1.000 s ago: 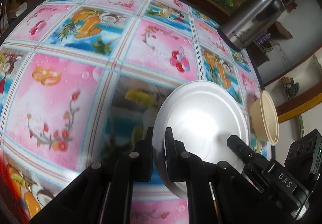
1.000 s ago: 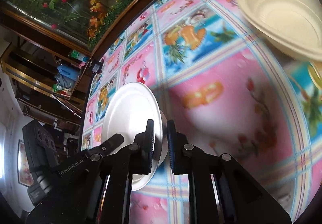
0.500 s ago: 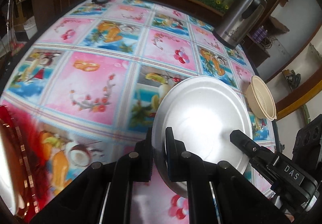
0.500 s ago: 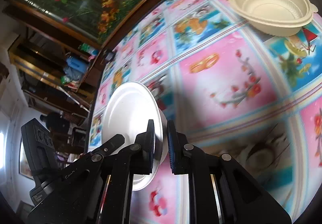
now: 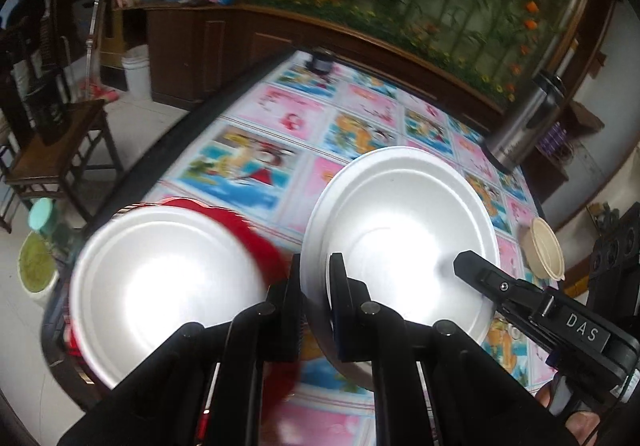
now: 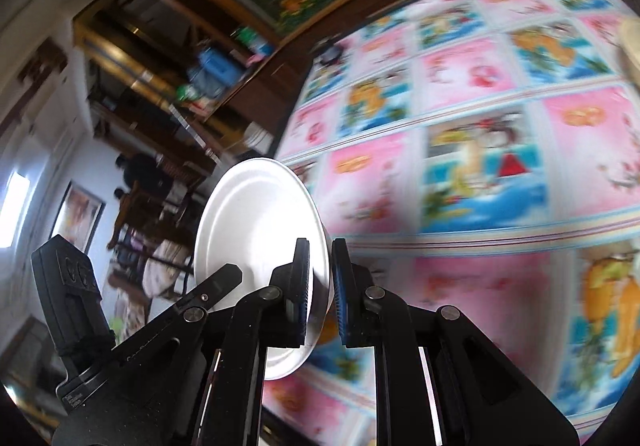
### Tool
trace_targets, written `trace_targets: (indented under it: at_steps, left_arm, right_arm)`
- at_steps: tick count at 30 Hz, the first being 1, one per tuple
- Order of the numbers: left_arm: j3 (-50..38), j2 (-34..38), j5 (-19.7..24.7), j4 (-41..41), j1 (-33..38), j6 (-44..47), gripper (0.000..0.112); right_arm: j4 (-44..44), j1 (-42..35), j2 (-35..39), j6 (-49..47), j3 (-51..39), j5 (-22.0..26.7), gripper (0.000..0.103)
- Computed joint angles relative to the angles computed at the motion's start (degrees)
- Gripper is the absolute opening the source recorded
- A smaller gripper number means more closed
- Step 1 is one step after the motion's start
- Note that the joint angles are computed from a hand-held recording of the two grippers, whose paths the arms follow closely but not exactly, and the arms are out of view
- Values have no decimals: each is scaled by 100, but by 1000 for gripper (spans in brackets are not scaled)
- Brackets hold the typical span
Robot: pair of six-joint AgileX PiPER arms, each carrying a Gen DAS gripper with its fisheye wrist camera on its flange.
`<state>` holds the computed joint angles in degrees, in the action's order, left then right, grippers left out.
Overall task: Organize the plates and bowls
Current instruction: 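Lower the small white bowl onto the red plate stack and open both tools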
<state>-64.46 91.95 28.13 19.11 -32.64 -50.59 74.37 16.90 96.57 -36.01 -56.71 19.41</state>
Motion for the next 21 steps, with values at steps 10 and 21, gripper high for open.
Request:
trace_targets:
  at_steps: [10, 21]
  left_arm:
    - [1139, -982, -35, 867, 701, -693, 10]
    - [1507, -1016, -264, 625, 1127, -407, 11]
  right_arm:
    - [-1684, 1144, 818, 1679, -1297, -10, 12]
    - [-2791, 1629, 1511, 2851, -2050, 93, 13]
